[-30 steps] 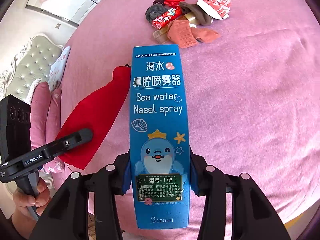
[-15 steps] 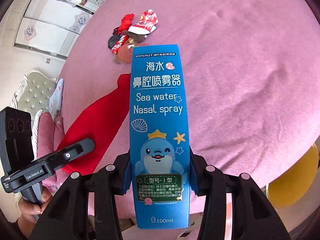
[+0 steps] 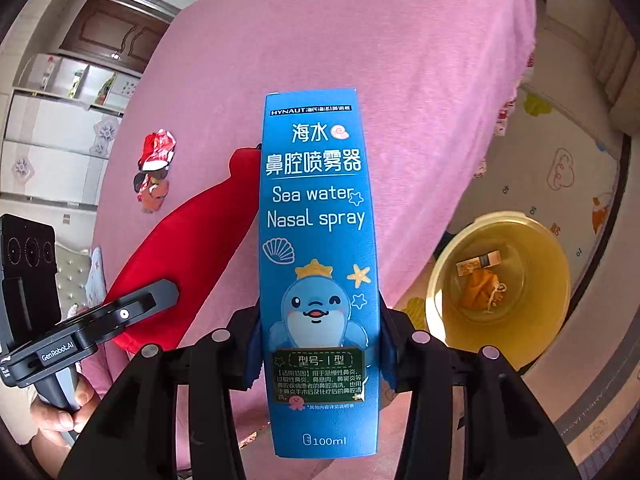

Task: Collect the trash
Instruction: 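Carry the red pouch and blue box with both tools over the yellow bucket, then open both tools to drop the red pouch and blue box into the bucket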

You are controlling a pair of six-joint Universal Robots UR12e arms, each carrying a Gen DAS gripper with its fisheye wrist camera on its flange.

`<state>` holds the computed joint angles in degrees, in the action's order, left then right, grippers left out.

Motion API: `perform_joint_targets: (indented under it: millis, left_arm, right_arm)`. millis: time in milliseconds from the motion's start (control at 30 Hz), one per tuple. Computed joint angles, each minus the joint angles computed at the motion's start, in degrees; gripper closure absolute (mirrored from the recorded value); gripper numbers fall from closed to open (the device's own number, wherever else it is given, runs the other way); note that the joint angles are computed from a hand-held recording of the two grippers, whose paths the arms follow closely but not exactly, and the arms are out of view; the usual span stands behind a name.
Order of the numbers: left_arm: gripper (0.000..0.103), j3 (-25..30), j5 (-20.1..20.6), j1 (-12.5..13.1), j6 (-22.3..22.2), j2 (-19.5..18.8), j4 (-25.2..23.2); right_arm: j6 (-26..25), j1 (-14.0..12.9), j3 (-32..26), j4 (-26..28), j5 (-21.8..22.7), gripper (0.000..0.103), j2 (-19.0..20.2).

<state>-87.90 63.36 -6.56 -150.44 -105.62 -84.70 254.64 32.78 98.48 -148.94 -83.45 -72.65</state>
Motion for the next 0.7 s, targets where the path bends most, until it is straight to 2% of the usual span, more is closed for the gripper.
perform_joint_targets:
  millis: [167,367,567,633,667,700]
  left_arm:
    - [0.094,-0.66,1.33,-4.82,2.55,-0.59,-1.64]
    - [0.094,-3.21,4.23,-9.47,3.95,-1.27,-1.88]
    - [0.094,-4.99,6.64,-12.64,3.6,-2.29,-1.79]
    - [0.093,-5.45,7.03,-13.12,4.03,-2.57,-2.11]
    - [0.09,-5.58,7.53,-13.42,3.62,-2.84,-2.15]
    - [0.086,-5.63,8.23,-13.74,2.8,-3.2,-1.97]
  right_arm:
    - [6.69,-0.04,8.82,-2.74,-1.69,0.059,-5.09]
    - [12.47,-0.03,16.47,-5.04,-1.6,0.059,-8.73]
    - [14.72,-0.37,20.44,-8.88,-0.09,0.059,-9.38]
    - [15.07,-0.83,21.77,-11.94,1.78,0.058,-8.93]
    - [15.52,-1.06,22.35,-12.19,2.54,0.057,-8.84]
    - [16.32,-1.21,22.54,-11.23,3.21,0.048,-8.79]
